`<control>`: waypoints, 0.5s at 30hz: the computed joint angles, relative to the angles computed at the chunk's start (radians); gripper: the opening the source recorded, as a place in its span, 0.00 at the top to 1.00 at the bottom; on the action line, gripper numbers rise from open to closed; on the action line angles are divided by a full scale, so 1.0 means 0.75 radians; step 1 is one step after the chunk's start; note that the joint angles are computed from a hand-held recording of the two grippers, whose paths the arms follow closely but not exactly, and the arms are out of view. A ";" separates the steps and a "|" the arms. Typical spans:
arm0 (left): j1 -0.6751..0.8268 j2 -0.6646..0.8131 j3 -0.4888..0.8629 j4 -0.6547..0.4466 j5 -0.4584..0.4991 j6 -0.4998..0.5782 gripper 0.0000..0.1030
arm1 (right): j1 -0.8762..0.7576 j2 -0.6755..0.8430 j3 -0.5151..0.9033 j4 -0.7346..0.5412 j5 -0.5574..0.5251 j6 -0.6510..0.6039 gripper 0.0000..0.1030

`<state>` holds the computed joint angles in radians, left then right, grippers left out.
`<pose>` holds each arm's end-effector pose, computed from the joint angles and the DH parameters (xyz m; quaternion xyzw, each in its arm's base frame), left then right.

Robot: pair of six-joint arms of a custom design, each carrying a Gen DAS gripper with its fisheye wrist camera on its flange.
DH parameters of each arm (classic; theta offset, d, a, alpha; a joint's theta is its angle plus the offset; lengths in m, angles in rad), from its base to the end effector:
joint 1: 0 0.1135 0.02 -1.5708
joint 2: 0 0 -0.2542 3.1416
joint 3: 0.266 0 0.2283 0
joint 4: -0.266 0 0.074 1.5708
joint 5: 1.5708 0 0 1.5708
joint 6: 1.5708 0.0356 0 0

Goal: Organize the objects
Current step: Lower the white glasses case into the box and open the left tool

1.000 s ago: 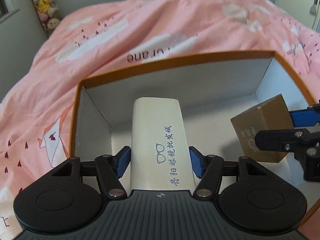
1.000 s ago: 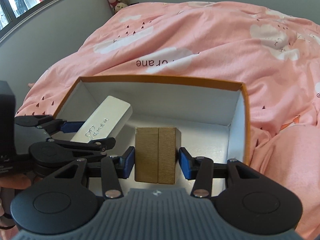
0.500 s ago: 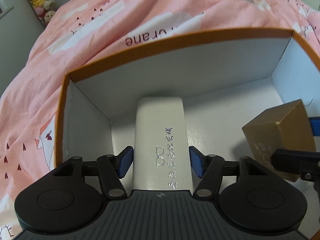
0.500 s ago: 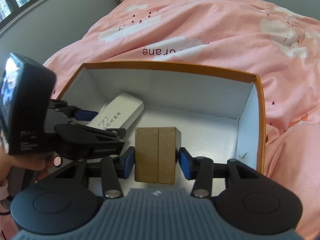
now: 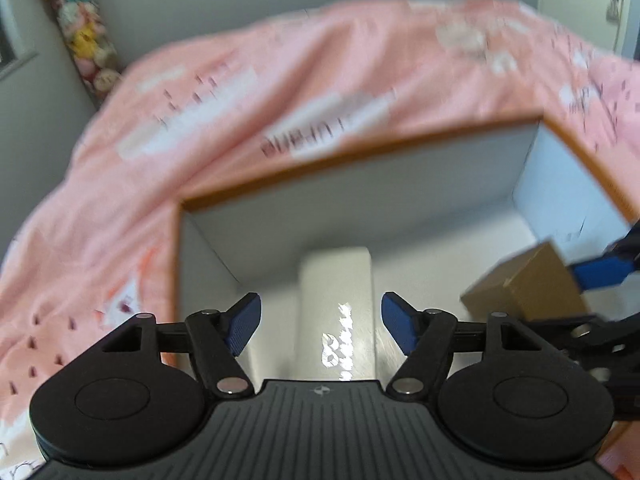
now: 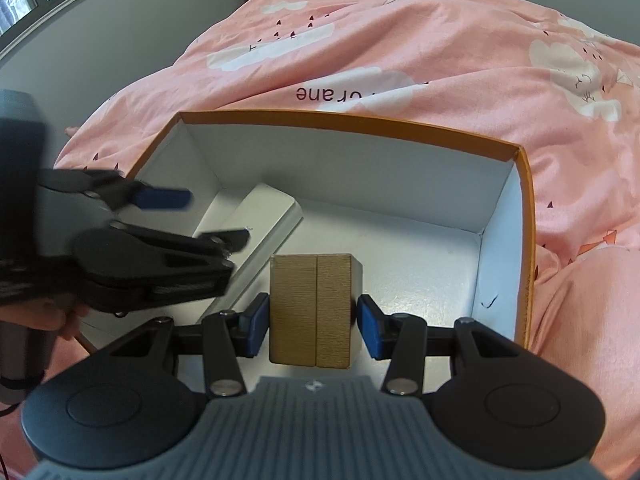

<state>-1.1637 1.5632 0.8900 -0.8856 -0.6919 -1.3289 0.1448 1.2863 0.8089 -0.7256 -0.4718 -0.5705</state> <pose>0.1115 -0.2012 0.1759 -0.0796 0.9374 0.1028 0.3232 0.2053 0.0463 0.2109 -0.3747 0.8805 0.1870 0.2223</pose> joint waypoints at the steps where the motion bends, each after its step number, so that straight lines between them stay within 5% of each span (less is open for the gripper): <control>1: -0.032 -0.038 -0.006 -0.039 -0.034 -0.043 0.21 | 0.010 0.005 0.006 -0.003 0.005 0.004 0.52; 7: -0.171 -0.309 -0.097 -0.273 -0.116 -0.362 0.19 | 0.125 0.043 0.055 -0.023 0.062 0.095 0.52; 9: -0.218 -0.395 -0.143 -0.346 -0.100 -0.512 0.27 | 0.165 0.074 0.076 -0.032 0.080 0.148 0.52; 15: -0.453 -0.595 -0.293 -0.488 -0.100 -1.001 0.28 | 0.265 0.183 0.111 -0.029 0.133 0.324 0.52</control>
